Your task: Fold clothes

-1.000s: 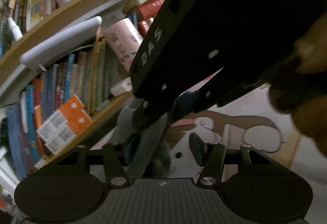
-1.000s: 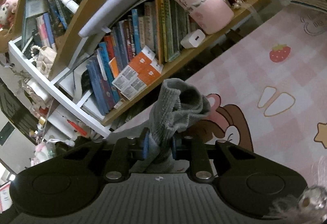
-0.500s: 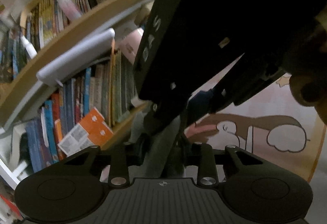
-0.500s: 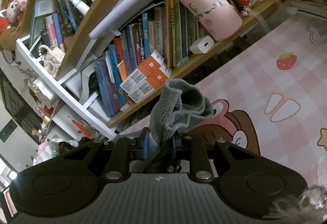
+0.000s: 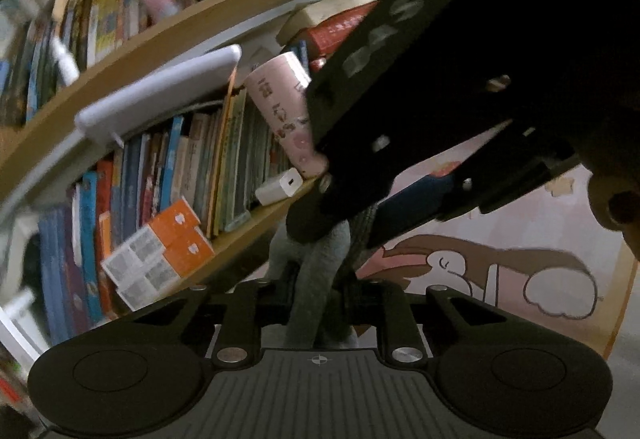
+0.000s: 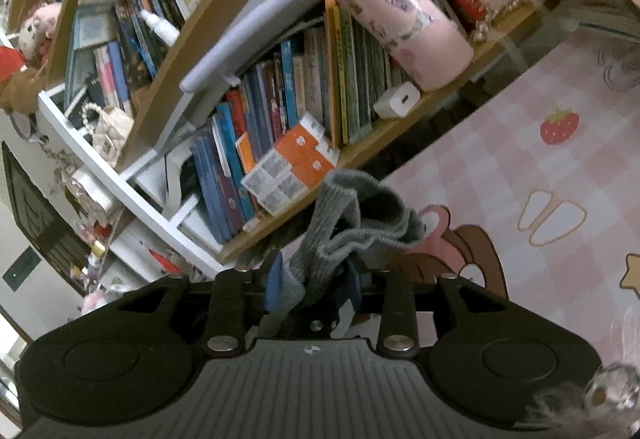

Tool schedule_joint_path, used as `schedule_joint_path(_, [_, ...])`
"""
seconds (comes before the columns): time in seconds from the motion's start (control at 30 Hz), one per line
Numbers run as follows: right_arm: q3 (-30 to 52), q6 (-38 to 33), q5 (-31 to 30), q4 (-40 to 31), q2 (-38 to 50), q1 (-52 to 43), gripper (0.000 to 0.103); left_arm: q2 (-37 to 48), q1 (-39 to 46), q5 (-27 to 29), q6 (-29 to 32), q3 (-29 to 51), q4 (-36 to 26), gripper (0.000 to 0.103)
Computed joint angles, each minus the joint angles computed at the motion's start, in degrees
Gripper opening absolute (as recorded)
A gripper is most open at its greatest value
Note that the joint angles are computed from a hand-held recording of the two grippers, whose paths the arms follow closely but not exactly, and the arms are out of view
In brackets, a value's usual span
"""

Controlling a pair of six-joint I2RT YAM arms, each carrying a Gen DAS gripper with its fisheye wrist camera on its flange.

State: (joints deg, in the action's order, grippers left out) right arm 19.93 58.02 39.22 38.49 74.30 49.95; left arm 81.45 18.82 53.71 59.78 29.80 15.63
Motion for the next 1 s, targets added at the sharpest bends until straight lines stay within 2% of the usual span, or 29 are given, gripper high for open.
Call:
schedule_joint_path(0.07, [-0.55, -3.28, 4.93, 2.48, -0.14, 1.79, 0.049, 1.57, 0.87, 1.23, -1.37, 3.68, -5.83, 0.019])
schedule_joint_path(0.13, [-0.82, -8.01, 10.93, 5.06, -0.12, 4.05, 0.053, 3.22, 1.66, 2.50, -2.94, 7.48, -11.36, 0.019])
schedule_joint_path(0.23, [-0.22, -9.75, 13.82, 3.84, -0.25, 4.72, 0.053, 5.49, 3.55, 5.70, -6.09, 13.05, -18.03, 0.018])
schedule_joint_path(0.37, [2.20, -7.21, 10.95, -3.17, 0.52, 3.32, 0.053, 8.44, 6.46, 10.58, -10.57, 20.03, -25.07, 0.018])
schedule_joint_path(0.53, [5.58, -10.25, 5.41, -7.18, 3.42, 2.71, 0.057, 11.70, 10.49, 17.12, -13.27, 27.42, -33.17, 0.018])
schedule_joint_path(0.63, [8.15, -12.01, 2.53, -9.49, 5.78, 2.47, 0.058, 12.97, 12.07, 19.90, -16.31, 30.31, -33.21, 0.018])
schedule_joint_path(0.77, [9.53, -13.12, -0.72, -10.75, 7.38, 2.18, 0.059, 14.95, 14.57, 23.29, -23.51, 34.15, -30.57, 0.018])
schedule_joint_path(1.0, [11.22, -14.14, -3.40, -12.60, 9.09, 2.07, 0.060, 21.15, 20.38, 27.63, -46.36, 40.68, -14.78, 0.018])
